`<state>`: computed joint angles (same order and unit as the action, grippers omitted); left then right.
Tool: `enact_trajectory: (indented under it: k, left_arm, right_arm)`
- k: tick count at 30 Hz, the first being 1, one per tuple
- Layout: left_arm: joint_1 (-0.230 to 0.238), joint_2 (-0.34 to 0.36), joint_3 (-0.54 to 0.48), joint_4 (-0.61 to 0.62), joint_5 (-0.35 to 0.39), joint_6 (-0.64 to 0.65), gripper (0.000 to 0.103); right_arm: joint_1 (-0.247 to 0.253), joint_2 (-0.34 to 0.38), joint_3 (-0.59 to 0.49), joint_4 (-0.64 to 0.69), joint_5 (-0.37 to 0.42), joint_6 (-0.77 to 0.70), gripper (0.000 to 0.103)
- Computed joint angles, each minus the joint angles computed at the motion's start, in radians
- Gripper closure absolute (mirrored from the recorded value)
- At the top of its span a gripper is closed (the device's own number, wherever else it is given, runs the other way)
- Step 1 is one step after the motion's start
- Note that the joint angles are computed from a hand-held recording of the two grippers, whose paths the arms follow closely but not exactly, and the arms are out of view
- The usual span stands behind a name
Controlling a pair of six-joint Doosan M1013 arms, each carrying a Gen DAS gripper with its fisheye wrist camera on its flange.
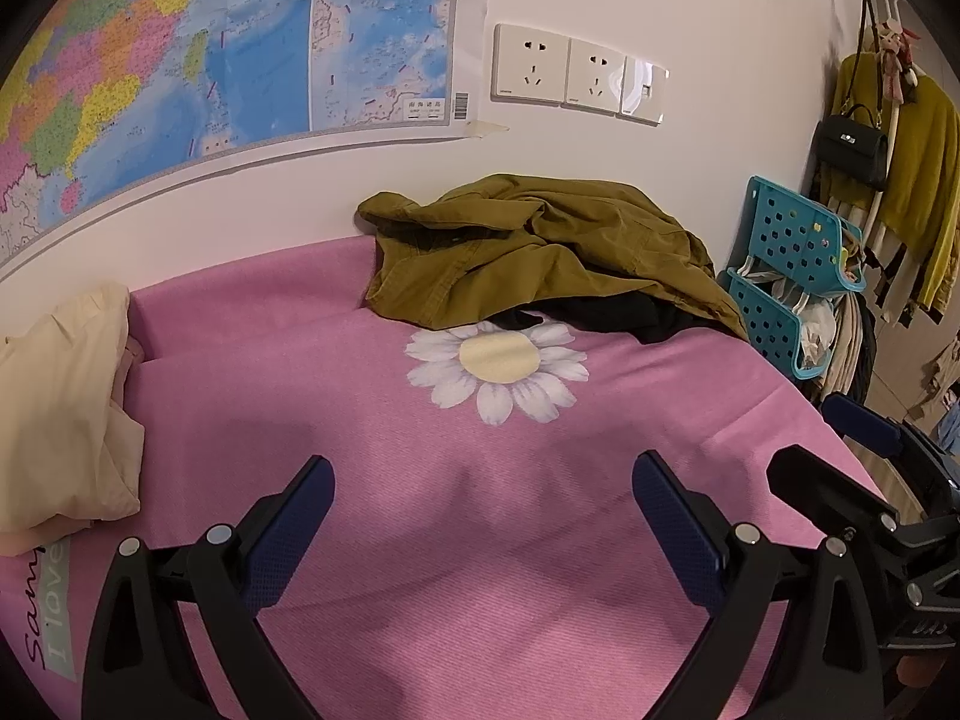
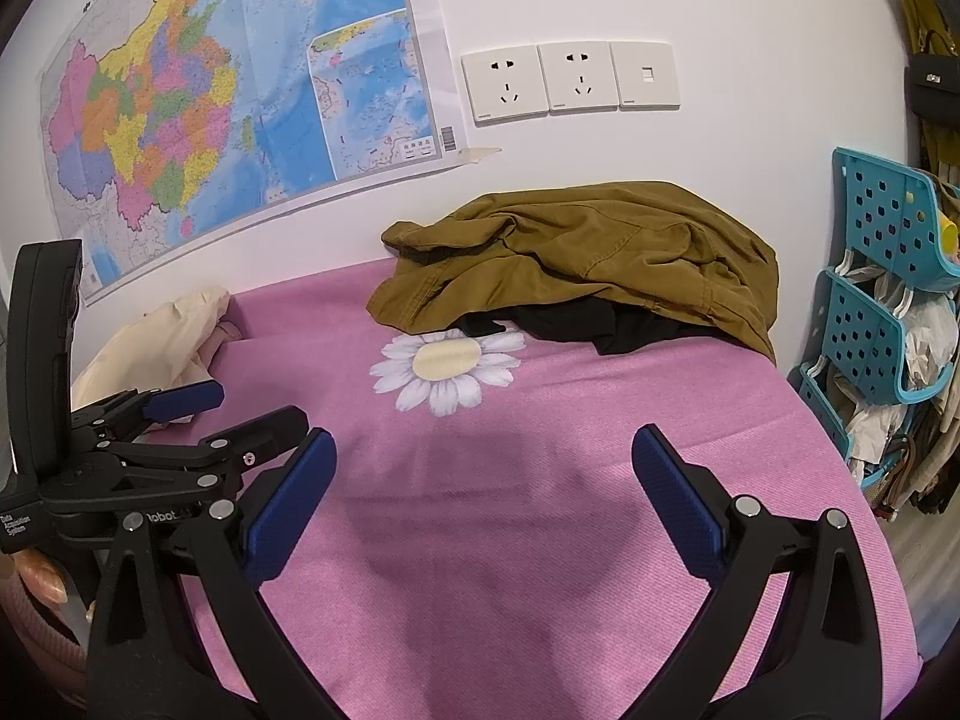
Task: Fold large clothes
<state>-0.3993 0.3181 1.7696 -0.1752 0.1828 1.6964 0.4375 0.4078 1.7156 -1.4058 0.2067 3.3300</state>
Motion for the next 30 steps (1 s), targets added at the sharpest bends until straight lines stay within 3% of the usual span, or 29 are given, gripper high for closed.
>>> enact_trajectory:
  k: [18, 30]
  left_arm:
    - [-0.002, 0.006, -0.014, 0.068, 0.01, -0.072, 0.007]
    - [0.007, 0.028, -0.049, 0.02, 0.054, -0.044, 0.007]
  right_arm:
    - [0.0, 0.003, -0.006, 0.024, 0.004, -0.035, 0.006]
    - [-0.01, 0.017, -0.036, 0.154, -0.001, -0.194, 0.006]
